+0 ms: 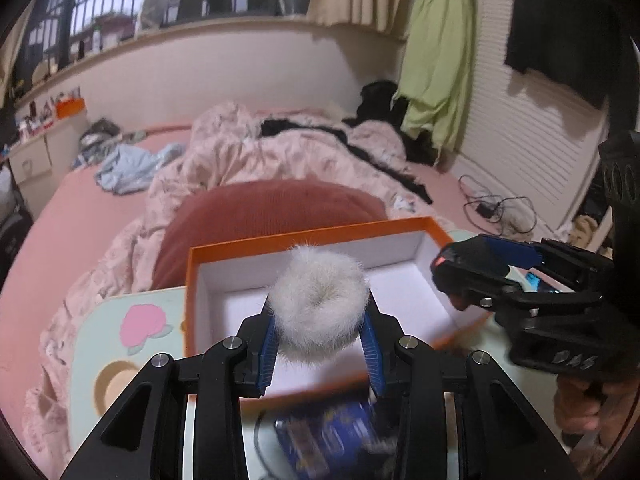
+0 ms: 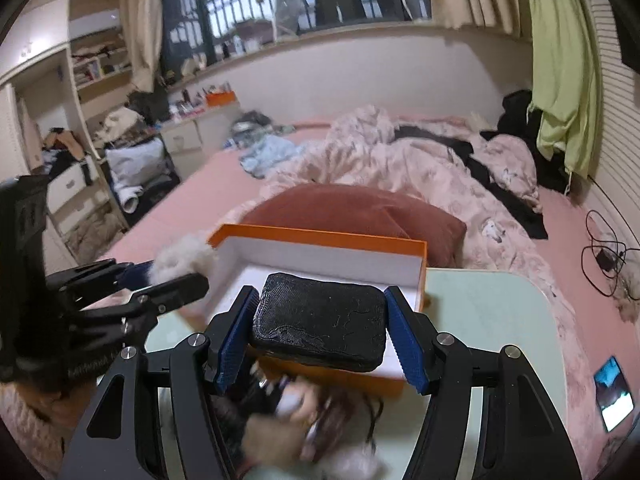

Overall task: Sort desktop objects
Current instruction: 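Release the black case into the orange box with right while left drops the pompom in, then withdraw both grippers from the orange box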

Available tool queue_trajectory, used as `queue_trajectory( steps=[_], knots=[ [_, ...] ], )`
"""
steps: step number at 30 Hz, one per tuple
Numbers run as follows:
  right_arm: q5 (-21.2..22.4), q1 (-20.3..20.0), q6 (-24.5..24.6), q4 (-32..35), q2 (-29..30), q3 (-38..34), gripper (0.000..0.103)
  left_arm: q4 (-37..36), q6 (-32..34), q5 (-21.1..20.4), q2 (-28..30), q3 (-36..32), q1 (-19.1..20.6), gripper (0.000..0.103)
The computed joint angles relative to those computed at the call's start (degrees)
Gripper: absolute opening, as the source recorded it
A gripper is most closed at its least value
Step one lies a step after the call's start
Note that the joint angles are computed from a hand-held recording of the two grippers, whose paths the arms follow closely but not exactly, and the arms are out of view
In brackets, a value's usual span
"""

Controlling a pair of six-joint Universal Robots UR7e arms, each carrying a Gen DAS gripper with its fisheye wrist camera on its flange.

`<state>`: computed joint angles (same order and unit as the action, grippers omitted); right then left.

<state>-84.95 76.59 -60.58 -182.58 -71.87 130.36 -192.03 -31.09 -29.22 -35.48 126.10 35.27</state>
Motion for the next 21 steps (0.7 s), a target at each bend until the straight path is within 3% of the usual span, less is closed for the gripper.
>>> queue_trajectory(
  steps=[3,5,7,8,9,11,12,17,21],
  knots=[
    [-4.80,1.84,1.84,-4.24,5.62,-3.38,0.064,3.51,-1.76,1.69,0.99,-3.03,2.70,0.046],
    [-5.48,2.08,4.43,-2.20,6.69,-5.55,0.065,3.47,-1.79,1.95,0.99,-3.60,3.68,0.052],
    [-4.70,1.86,6.77,-0.32,6.27,-6.63,0.066,1.63,-2.33,1.45,0.70,-2.68,3.46,0.056],
    [-3.69,1.36,8.41,0.02,5.57,-6.64,0.072,-0.67,-1.93,0.96,0.64,-1.73,3.02,0.058],
    [-2.90,0.99,9.52,0.06,4.85,-6.41,0.078,-3.28,-1.39,0.74,0.65,-0.55,2.28,0.063],
    [-1.08,-0.29,10.27,0.30,2.84,-5.28,0.078,-5.97,-1.85,1.46,0.69,1.54,0.55,0.075],
    [-0.48,-0.78,9.92,0.91,1.95,-4.81,0.078,-6.51,-2.66,2.22,0.49,2.74,-0.52,0.081],
    [2.19,-4.31,5.64,1.04,-3.45,0.37,0.078,-3.81,-10.95,3.20,-1.44,9.72,-6.92,0.090],
    [4.87,-9.63,-1.57,6.83,-10.60,5.63,0.083,5.18,-22.61,1.15,-1.71,14.75,-13.04,0.095]
  ],
)
